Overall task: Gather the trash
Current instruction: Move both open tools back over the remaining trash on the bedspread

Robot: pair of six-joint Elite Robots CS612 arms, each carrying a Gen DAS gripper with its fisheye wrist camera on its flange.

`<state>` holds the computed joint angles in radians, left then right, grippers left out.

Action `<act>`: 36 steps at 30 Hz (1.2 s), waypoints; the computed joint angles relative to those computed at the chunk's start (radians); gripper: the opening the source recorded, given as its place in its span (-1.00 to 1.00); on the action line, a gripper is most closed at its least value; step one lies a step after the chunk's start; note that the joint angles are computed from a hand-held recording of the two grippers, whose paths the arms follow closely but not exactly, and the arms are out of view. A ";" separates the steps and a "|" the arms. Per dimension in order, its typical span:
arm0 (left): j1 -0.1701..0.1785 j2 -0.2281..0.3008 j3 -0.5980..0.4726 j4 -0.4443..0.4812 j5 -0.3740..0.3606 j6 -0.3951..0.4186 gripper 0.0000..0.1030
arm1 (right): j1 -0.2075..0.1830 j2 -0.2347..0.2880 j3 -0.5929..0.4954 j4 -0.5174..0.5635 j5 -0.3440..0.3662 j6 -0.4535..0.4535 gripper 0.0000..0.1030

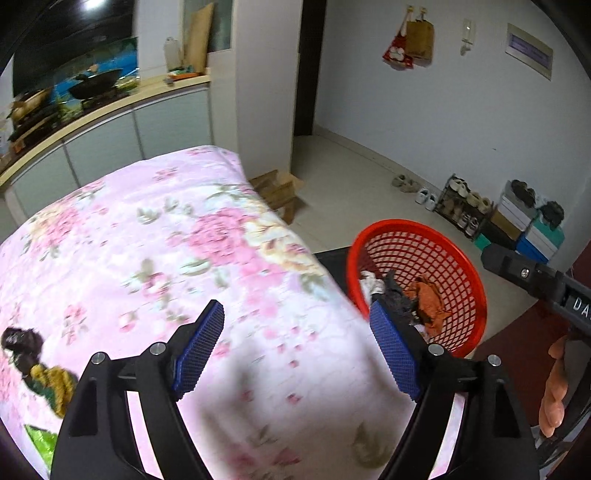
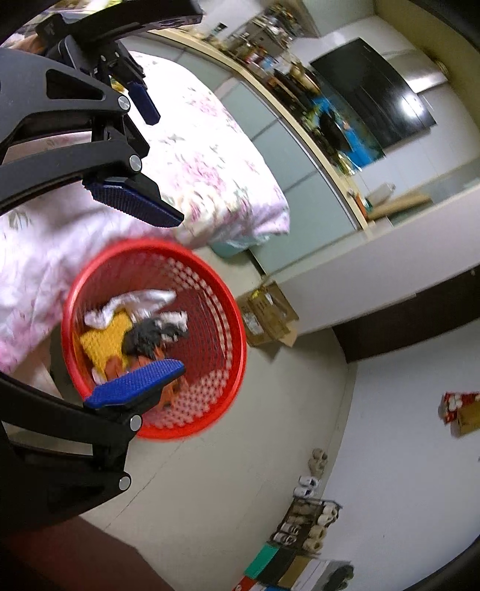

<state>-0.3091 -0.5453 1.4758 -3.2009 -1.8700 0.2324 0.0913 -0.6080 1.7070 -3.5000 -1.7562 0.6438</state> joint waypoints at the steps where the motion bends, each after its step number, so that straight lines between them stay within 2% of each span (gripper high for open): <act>1: 0.003 -0.001 0.003 -0.005 0.004 -0.003 0.52 | 0.006 0.004 -0.010 0.005 0.010 -0.011 0.39; 13: 0.068 -0.016 0.028 -0.035 0.049 -0.072 0.52 | 0.056 0.036 -0.113 0.080 0.121 -0.133 0.41; 23: 0.126 -0.022 0.032 -0.047 0.134 -0.160 0.58 | 0.091 0.069 -0.205 0.133 0.194 -0.228 0.42; 33: 0.168 -0.006 0.040 -0.005 0.248 -0.316 0.59 | 0.099 0.084 -0.230 0.145 0.236 -0.238 0.43; 36: 0.172 -0.002 0.042 0.014 0.273 -0.334 0.59 | 0.096 0.086 -0.228 0.143 0.243 -0.233 0.43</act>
<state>-0.1368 -0.5474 1.5181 -3.1866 -1.5969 -0.1013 0.1877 -0.5222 1.4794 -3.3568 -1.5131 0.4113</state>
